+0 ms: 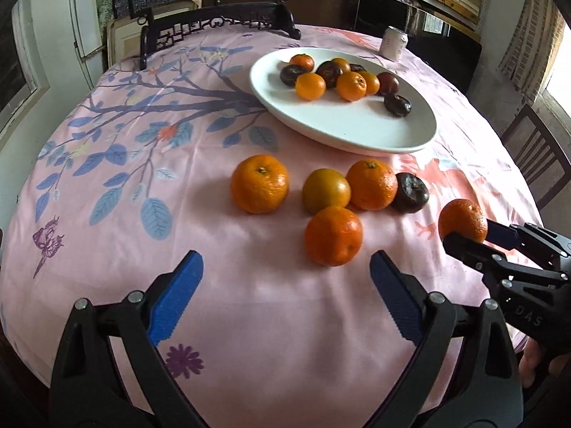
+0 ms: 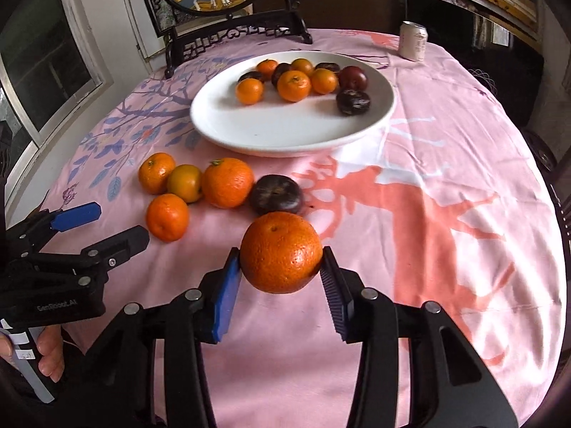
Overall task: Organize fruits
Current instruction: 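Grasp an orange with the left tool while the right tool grasps another orange, then carry both oranges onto the white plate and open both tools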
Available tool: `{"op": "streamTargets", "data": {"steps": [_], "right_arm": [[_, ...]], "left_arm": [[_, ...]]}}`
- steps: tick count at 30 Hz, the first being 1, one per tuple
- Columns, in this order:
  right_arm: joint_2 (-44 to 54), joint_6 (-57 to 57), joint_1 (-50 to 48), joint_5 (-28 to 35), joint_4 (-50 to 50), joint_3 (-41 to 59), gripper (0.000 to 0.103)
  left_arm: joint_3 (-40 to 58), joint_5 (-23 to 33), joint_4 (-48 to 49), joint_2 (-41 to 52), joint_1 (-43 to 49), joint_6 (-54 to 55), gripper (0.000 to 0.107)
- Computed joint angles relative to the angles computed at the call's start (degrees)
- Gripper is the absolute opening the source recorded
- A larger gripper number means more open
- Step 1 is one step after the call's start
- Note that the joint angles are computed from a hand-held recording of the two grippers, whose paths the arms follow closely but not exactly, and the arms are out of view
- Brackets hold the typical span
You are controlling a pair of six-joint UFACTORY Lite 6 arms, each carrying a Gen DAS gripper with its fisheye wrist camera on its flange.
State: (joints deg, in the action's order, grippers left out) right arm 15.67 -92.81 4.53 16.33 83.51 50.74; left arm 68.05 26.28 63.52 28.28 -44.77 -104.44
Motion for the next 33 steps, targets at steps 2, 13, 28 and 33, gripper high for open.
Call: {"op": "streamTargets", "data": {"steps": [2, 13, 28, 33], "right_arm": [[-0.27, -2.64, -2.32, 1.62, 1.71, -0.86, 0.045], [0.47, -6.12, -6.03, 6.45, 3.46, -1.36, 0.045], [-0.23, -0.75, -3.26, 6.09, -0.01, 0.45, 0.045], [2.54, 9.79, -0.78, 6.84, -10.46, 8.36, 0.045]], "left_arm": [[4.03, 1.65, -2.66, 3.3, -0.62, 3.12, 0.096], [18.15, 3.78, -11.81, 14.87, -0.31, 13.86, 0.038], [6.36, -0.78, -5.85, 1.67, 0.26, 7.95, 0.036], [12.49, -1.6, -14.85, 2.02, 5.1, 22.47, 0.036]]}}
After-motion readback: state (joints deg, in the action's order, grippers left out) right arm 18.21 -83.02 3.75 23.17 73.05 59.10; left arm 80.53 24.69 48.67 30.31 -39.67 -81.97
